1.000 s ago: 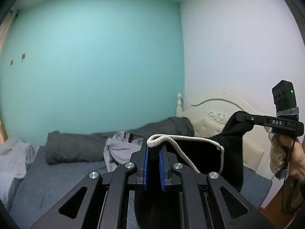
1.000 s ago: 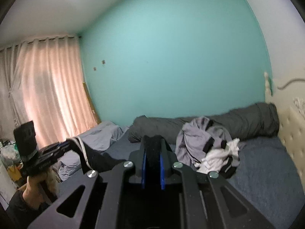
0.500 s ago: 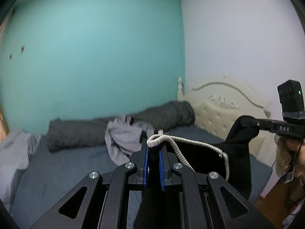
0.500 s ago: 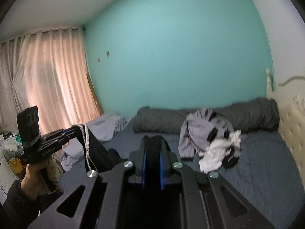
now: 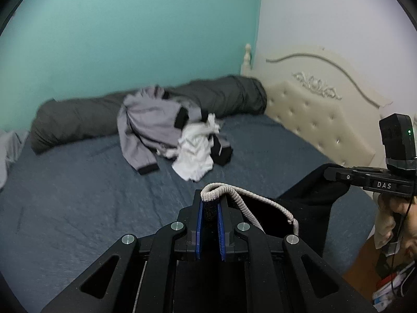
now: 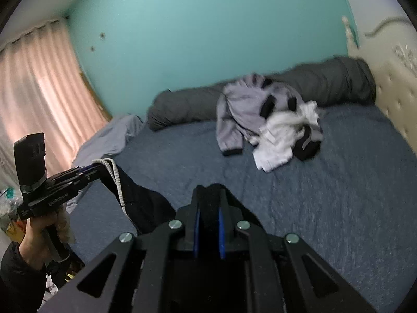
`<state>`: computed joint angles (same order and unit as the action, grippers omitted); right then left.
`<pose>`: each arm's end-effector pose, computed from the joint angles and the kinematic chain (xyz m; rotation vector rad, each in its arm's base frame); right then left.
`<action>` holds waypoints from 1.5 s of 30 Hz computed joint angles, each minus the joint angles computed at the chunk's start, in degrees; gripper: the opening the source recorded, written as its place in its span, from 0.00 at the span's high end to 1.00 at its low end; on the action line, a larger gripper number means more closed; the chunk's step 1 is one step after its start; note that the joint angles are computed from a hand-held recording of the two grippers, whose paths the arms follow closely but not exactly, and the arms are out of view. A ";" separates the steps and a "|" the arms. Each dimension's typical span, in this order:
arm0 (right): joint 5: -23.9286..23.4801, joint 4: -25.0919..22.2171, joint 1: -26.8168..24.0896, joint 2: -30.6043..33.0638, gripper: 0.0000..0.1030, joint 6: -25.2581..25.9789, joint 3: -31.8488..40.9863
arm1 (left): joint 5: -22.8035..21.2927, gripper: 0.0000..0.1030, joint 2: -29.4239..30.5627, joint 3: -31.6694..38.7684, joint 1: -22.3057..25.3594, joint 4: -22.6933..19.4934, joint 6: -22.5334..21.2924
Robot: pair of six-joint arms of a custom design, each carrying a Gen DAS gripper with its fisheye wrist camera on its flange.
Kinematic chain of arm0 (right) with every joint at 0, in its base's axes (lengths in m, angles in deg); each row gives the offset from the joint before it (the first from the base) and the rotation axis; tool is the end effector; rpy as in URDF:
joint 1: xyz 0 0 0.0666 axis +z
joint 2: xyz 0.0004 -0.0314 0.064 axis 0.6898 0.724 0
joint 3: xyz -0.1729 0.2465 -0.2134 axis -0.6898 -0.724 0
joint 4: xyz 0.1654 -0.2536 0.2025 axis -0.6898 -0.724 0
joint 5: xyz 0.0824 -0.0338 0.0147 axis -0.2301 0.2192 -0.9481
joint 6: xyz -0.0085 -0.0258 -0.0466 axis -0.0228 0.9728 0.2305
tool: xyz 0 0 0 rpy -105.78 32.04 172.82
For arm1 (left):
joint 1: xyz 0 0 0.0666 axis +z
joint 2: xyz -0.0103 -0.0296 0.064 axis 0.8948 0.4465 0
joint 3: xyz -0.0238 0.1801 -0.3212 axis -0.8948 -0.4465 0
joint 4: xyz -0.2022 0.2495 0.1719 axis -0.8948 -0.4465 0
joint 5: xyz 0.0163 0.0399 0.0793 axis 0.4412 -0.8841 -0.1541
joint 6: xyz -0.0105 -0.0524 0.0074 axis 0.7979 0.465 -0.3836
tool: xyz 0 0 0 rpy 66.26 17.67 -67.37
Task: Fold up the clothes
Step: 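Raise the black hoodie high with both tools to shake it out, then lower the hoodie onto the bed with the left tool while the right tool opens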
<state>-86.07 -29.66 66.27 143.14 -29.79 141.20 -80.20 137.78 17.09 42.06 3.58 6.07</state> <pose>0.4483 0.2128 0.5938 -1.0506 2.1113 0.9695 0.3089 -0.1130 0.6018 -0.0172 2.1823 -0.1170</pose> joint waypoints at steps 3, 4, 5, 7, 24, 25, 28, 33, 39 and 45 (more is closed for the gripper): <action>2.94 1.38 0.36 2.60 0.90 0.40 -1.30 | 4.10 0.90 2.81 -3.47 2.98 4.20 -0.70; 3.67 1.84 0.45 3.58 0.90 0.22 -1.44 | 5.25 0.90 3.51 -4.70 3.80 5.59 -0.76; 4.31 2.48 0.50 4.69 0.90 -0.19 -1.58 | 6.35 0.90 4.26 -5.87 4.58 6.95 -0.80; 5.60 3.64 0.78 6.96 0.90 -0.90 -1.46 | 8.27 0.90 5.94 -7.48 6.09 9.45 -0.90; 18.21 8.99 3.75 22.90 0.39 -9.63 5.77 | 14.88 0.58 13.83 -18.14 15.50 19.82 1.14; 18.07 10.35 3.53 22.12 0.39 -10.17 4.59 | 15.61 0.58 12.76 -19.18 15.92 19.78 1.38; 17.78 12.04 3.01 20.15 0.39 -10.10 2.20 | 19.57 0.58 9.42 -22.46 16.52 18.61 0.18; 18.07 15.04 1.61 14.74 0.39 -8.18 -4.23 | 21.56 0.58 5.40 -27.49 14.15 15.17 -6.77; 17.09 16.29 -0.66 9.34 0.39 -6.47 -12.78 | 19.87 0.49 4.80 -32.47 10.38 14.15 -8.23; 18.24 15.98 -2.49 6.88 0.39 -4.93 -17.22 | 20.97 0.52 6.55 -35.47 10.35 16.01 -6.70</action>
<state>-67.83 -13.68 63.79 150.02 -34.72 123.98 -59.24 144.33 -18.38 52.41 19.58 -0.63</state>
